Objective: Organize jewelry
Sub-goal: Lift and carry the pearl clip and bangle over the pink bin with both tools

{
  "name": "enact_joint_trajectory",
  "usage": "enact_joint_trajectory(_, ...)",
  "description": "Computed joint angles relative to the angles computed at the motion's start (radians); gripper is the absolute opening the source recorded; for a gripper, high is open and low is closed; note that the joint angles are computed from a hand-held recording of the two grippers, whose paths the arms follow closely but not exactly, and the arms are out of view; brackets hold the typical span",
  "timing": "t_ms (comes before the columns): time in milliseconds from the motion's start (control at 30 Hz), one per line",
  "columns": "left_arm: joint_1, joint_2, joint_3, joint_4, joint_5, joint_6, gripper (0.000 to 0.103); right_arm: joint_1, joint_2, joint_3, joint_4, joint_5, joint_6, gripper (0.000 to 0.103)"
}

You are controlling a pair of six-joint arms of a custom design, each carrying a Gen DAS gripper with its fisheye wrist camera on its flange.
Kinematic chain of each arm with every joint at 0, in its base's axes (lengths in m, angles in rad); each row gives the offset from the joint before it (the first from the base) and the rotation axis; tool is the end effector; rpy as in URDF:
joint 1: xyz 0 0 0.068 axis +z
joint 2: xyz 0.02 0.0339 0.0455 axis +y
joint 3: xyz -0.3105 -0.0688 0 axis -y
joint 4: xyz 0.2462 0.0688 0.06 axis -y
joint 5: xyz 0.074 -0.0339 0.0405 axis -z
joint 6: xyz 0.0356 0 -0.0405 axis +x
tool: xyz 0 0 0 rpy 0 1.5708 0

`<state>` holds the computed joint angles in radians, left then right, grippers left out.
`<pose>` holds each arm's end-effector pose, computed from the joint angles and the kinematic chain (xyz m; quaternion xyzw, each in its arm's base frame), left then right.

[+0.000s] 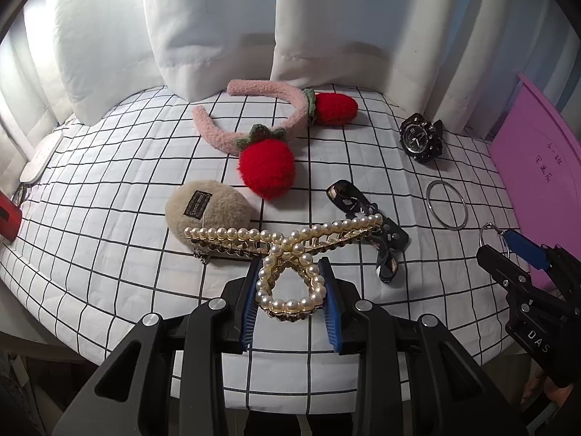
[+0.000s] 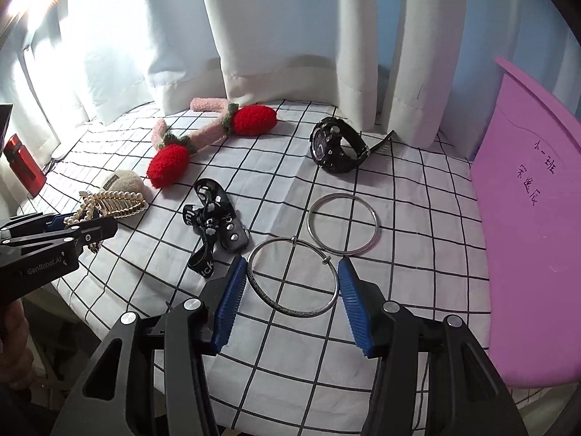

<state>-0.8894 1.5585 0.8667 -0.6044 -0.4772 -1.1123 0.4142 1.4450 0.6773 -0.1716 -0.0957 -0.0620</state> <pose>0.1845 -0.2015 0.2115 -0.1392 0.9530 0.0144 0.2689 0.2407 0.1095 0.2054 -0.2384 0.9192 0.0991 0.2974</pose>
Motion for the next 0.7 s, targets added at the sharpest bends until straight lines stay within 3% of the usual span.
enact_joint_trajectory(367,-0.012,0.025,0.237,-0.051,-0.057,0.169,0.03,-0.134,-0.174,0.135,-0.165,-0.026,-0.022,0.05)
enact_joint_trajectory(700,-0.042,0.167,0.571,-0.044,-0.072,0.377,0.03,-0.393,-0.286,0.258,-0.271,-0.119,-0.079,0.05)
